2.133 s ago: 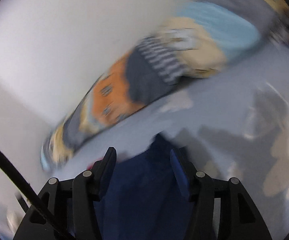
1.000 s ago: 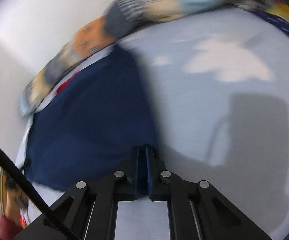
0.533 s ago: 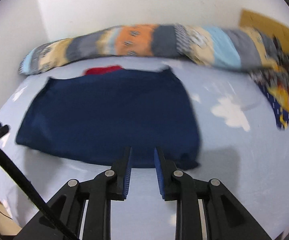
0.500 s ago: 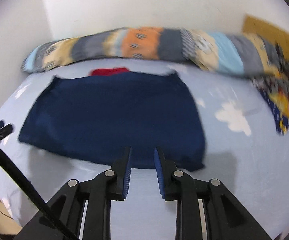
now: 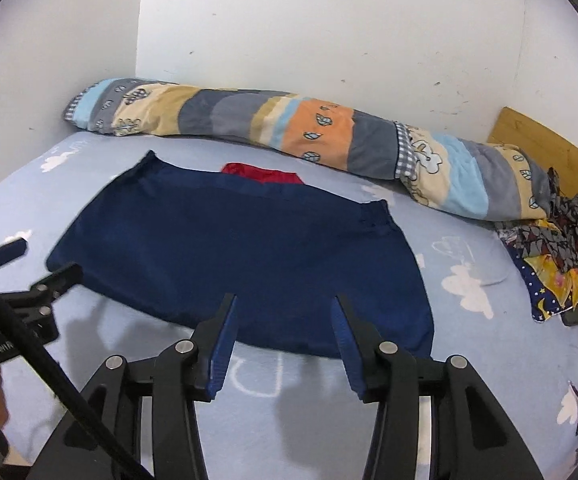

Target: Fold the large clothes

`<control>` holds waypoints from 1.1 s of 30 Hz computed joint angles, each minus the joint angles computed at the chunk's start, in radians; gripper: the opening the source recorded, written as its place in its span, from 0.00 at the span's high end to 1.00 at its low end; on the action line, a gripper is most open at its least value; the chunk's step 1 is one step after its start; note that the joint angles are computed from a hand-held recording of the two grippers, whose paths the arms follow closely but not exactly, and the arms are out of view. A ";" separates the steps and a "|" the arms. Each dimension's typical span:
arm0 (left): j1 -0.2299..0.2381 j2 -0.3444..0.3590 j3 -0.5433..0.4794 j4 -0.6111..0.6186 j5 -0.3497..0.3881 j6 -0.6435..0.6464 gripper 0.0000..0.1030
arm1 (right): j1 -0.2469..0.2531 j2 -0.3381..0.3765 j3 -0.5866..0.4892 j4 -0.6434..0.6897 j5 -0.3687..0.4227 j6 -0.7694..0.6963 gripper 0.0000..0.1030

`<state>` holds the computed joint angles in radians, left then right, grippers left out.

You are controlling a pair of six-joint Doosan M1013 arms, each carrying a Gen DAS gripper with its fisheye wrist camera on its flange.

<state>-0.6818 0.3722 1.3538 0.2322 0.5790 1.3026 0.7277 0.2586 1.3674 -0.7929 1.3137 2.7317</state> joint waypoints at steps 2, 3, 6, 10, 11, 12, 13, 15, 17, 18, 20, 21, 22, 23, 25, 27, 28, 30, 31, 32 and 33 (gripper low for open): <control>-0.003 0.012 -0.009 0.004 0.005 0.001 0.12 | -0.006 0.002 0.001 0.005 -0.002 -0.004 0.50; -0.003 0.017 -0.014 -0.009 0.010 0.014 0.12 | -0.008 0.003 0.003 0.000 0.000 0.002 0.50; -0.011 0.028 -0.020 0.007 0.013 0.026 0.12 | -0.013 0.007 0.005 0.001 -0.006 0.003 0.50; -0.022 0.031 -0.016 0.044 0.004 0.027 0.12 | -0.009 0.016 -0.001 -0.012 0.008 -0.019 0.50; -0.023 0.031 -0.016 0.046 0.002 0.031 0.12 | -0.008 0.017 -0.002 -0.014 0.011 -0.023 0.50; -0.024 0.031 -0.016 0.052 0.000 0.030 0.12 | -0.006 0.017 -0.002 -0.017 0.012 -0.024 0.50; -0.026 0.029 -0.013 0.060 -0.005 0.025 0.12 | -0.004 0.018 -0.002 -0.019 0.013 -0.023 0.50; -0.027 0.026 -0.008 0.068 -0.015 0.022 0.12 | -0.001 0.017 -0.002 -0.026 0.015 -0.025 0.50; -0.028 0.024 -0.005 0.084 -0.023 0.011 0.12 | 0.002 0.018 -0.002 -0.036 0.021 -0.026 0.50; -0.028 0.023 -0.003 0.085 -0.027 0.011 0.12 | 0.004 0.018 -0.002 -0.039 0.023 -0.028 0.50; -0.028 0.022 -0.001 0.095 -0.030 0.000 0.12 | 0.006 0.018 -0.001 -0.044 0.028 -0.028 0.50; -0.028 0.022 0.000 0.094 -0.031 -0.001 0.12 | 0.006 0.018 -0.002 -0.043 0.026 -0.031 0.50; -0.028 0.022 0.000 0.094 -0.032 -0.001 0.12 | 0.007 0.019 -0.002 -0.044 0.028 -0.034 0.50; -0.028 0.022 0.000 0.099 -0.032 -0.005 0.12 | 0.008 0.020 -0.002 -0.048 0.031 -0.036 0.50; -0.029 0.022 0.000 0.102 -0.033 -0.005 0.12 | 0.009 0.022 -0.004 -0.051 0.034 -0.045 0.50; -0.029 0.022 0.001 0.106 -0.035 -0.008 0.12 | 0.009 0.024 -0.006 -0.055 0.038 -0.046 0.50; -0.029 0.022 0.001 0.105 -0.036 -0.006 0.12 | 0.009 0.024 -0.006 -0.055 0.037 -0.049 0.50; -0.030 0.021 0.001 0.111 -0.040 -0.008 0.12 | 0.009 0.026 -0.007 -0.056 0.039 -0.051 0.50; -0.030 0.020 0.002 0.112 -0.044 -0.007 0.12 | 0.010 0.027 -0.007 -0.057 0.041 -0.052 0.50; -0.031 0.020 0.003 0.113 -0.047 -0.006 0.12 | 0.010 0.027 -0.007 -0.055 0.038 -0.055 0.50; -0.031 0.020 0.003 0.120 -0.047 -0.008 0.12 | 0.010 0.027 -0.008 -0.057 0.039 -0.056 0.50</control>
<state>-0.7129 0.3918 1.3564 0.3518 0.5315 1.2943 0.7378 0.2858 1.3593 -0.8495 1.3531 2.6760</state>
